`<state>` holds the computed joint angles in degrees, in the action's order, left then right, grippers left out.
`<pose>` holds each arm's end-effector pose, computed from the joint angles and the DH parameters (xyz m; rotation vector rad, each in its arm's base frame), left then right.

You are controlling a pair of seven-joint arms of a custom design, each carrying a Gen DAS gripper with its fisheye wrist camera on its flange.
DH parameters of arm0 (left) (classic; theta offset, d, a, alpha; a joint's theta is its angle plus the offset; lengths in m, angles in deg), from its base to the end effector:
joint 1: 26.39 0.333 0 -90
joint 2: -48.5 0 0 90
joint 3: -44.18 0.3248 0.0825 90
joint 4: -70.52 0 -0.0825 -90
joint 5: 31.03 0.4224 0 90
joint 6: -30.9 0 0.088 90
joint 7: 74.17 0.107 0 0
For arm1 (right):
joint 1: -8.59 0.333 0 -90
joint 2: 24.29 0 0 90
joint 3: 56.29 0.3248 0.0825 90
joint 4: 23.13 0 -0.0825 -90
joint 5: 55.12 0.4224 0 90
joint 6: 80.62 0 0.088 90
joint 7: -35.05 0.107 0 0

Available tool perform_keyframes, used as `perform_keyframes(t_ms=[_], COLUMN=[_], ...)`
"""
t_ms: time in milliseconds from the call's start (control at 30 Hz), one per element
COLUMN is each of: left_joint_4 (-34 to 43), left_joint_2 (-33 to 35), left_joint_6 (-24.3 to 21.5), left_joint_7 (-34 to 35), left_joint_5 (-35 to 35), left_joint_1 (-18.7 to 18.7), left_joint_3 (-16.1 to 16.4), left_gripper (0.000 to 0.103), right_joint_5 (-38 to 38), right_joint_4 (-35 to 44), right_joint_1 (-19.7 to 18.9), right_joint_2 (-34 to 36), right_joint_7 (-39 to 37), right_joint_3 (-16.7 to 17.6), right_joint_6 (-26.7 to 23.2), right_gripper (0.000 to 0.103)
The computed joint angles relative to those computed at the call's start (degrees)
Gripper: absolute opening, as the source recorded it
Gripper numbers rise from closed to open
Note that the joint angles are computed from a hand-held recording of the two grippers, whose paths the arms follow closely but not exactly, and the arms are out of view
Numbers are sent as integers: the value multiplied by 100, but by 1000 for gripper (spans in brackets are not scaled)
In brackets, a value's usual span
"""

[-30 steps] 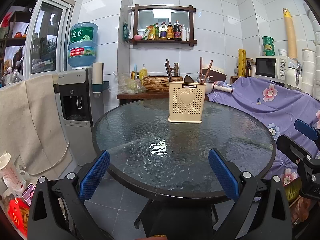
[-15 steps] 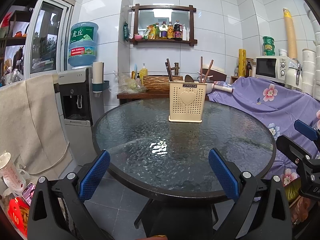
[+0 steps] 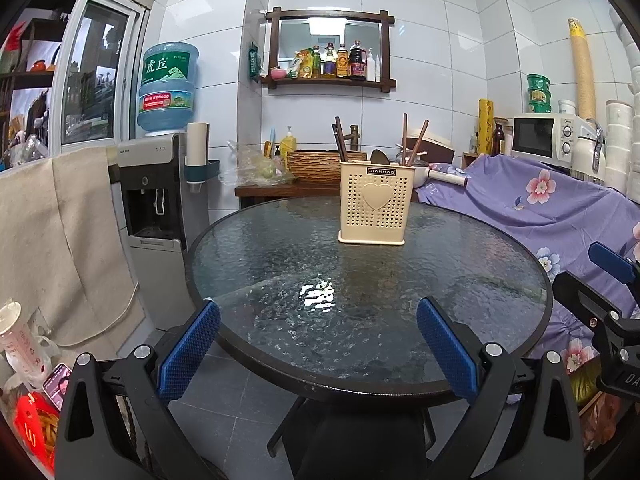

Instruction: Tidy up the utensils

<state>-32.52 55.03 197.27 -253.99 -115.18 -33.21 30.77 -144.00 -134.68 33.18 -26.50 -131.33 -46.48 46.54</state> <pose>0.6455 -0.1669 0.5470 -1.0272 1.9604 -1.3829 0.5313 0.3265 0.5533 -1.1732 1.6358 -1.3484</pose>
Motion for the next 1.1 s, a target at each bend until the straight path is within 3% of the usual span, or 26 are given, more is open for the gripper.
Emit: perform_keyframes(t_ms=[1100], left_joint_4=[-12], left_joint_2=[4], left_joint_6=[14], left_joint_7=[17], left_joint_5=[5], left_joint_1=[3], left_joint_3=[-8], left_gripper=[97], right_joint_5=[34], right_joint_4=[23], right_joint_1=[13], right_joint_2=[25], right_joint_7=[3], right_joint_3=[-14], right_joint_6=[12], right_gripper=[97])
